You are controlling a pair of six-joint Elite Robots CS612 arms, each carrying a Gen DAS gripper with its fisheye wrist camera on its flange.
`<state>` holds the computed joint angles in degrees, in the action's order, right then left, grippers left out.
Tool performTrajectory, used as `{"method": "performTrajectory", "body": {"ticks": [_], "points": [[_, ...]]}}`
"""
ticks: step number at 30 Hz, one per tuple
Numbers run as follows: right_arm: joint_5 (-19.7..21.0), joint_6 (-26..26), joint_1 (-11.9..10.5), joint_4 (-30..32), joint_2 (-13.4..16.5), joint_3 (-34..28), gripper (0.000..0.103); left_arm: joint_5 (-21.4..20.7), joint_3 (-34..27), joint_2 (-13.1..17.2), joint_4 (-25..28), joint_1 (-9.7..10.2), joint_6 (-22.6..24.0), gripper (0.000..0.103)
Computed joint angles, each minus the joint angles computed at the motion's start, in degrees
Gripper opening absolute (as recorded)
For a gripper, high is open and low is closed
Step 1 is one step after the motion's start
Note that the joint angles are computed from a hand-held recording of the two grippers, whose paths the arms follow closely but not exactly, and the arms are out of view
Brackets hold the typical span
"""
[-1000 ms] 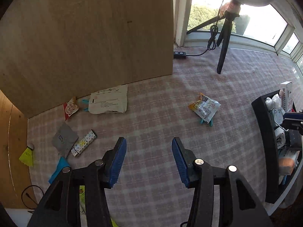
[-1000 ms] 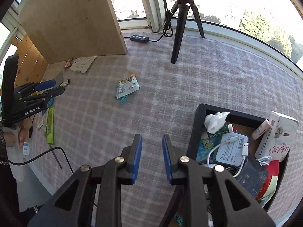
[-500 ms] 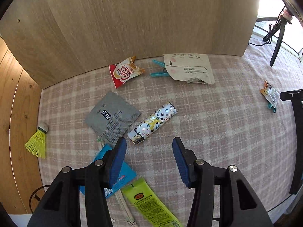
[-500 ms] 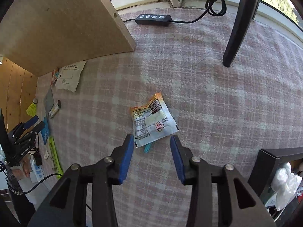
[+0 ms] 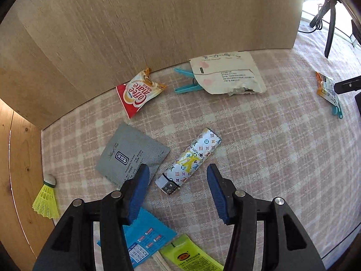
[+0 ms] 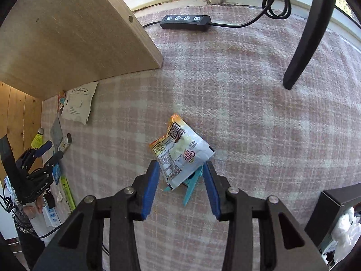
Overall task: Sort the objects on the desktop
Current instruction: 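Move both grippers back over the remaining items on the table, then grasp the patterned white cylinder with the left gripper while the right grasps the Coffee-mate packet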
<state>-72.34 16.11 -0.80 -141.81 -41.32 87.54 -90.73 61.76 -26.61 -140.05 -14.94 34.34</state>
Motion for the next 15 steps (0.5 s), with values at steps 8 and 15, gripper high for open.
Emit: {"method": "performTrajectory", "body": {"ticks": [8,15], "points": [[-4.83,-1.13,1.85,3.49,0.98,-3.61,0.04,0.03,-0.19,0.24,1.39,-0.03,1.55,0.053],[-5.4,1.45,1.65,4.11,0.38,-2.38,0.046,-0.94,-0.1,0.42,1.84,-0.06,2.69,0.057]]}}
